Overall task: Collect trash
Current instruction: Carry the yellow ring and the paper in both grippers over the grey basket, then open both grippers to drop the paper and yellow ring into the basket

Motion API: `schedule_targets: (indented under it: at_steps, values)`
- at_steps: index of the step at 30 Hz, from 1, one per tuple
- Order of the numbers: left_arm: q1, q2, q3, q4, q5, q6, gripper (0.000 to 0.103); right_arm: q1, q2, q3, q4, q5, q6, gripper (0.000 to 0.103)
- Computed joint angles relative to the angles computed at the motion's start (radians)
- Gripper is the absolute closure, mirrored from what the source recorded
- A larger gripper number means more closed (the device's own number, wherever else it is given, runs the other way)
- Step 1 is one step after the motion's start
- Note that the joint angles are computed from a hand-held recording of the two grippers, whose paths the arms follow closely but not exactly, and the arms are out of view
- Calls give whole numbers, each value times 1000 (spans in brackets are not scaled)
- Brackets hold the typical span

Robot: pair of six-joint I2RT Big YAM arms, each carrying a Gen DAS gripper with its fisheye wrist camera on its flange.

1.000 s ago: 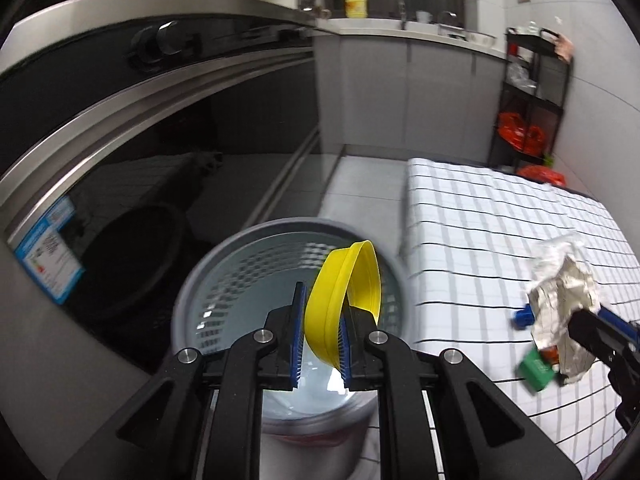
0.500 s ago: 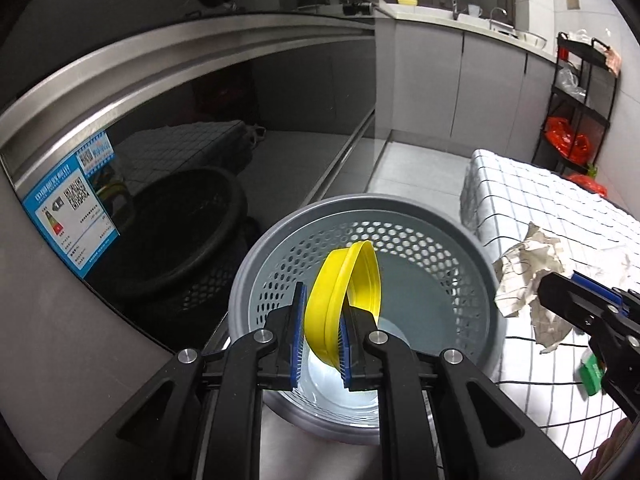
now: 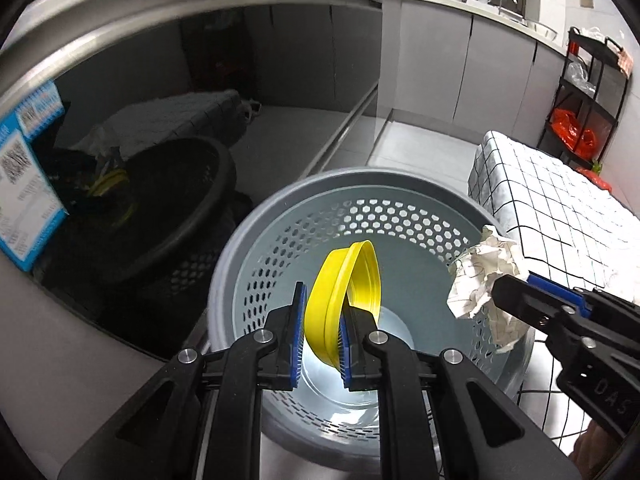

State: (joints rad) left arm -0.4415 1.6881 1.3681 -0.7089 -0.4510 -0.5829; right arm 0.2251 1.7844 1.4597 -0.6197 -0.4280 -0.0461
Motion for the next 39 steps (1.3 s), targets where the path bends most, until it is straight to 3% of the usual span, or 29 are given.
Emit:
schedule_targets:
  at_steps: [8, 19, 21, 24, 26, 39]
  values:
    - [-6, 37, 24, -29, -34, 2, 88, 11, 63, 47, -36, -6, 7, 82]
    - [2, 49, 28, -53, 11, -21, 87, 7, 84, 65, -46, -18, 26, 76]
    - [2, 48, 25, -55, 11, -26, 86, 7, 80, 60, -43, -14, 28, 71]
    - [1, 49, 24, -58, -1, -32, 69, 5, 66, 43, -21, -16, 33, 55]
    - [-1, 42, 19, -50, -11, -34, 62, 5, 56, 33, -8, -9, 30, 54]
    - [-5, 30, 17, -53, -23, -39, 61, 5, 51, 25, -3, -3, 29, 54]
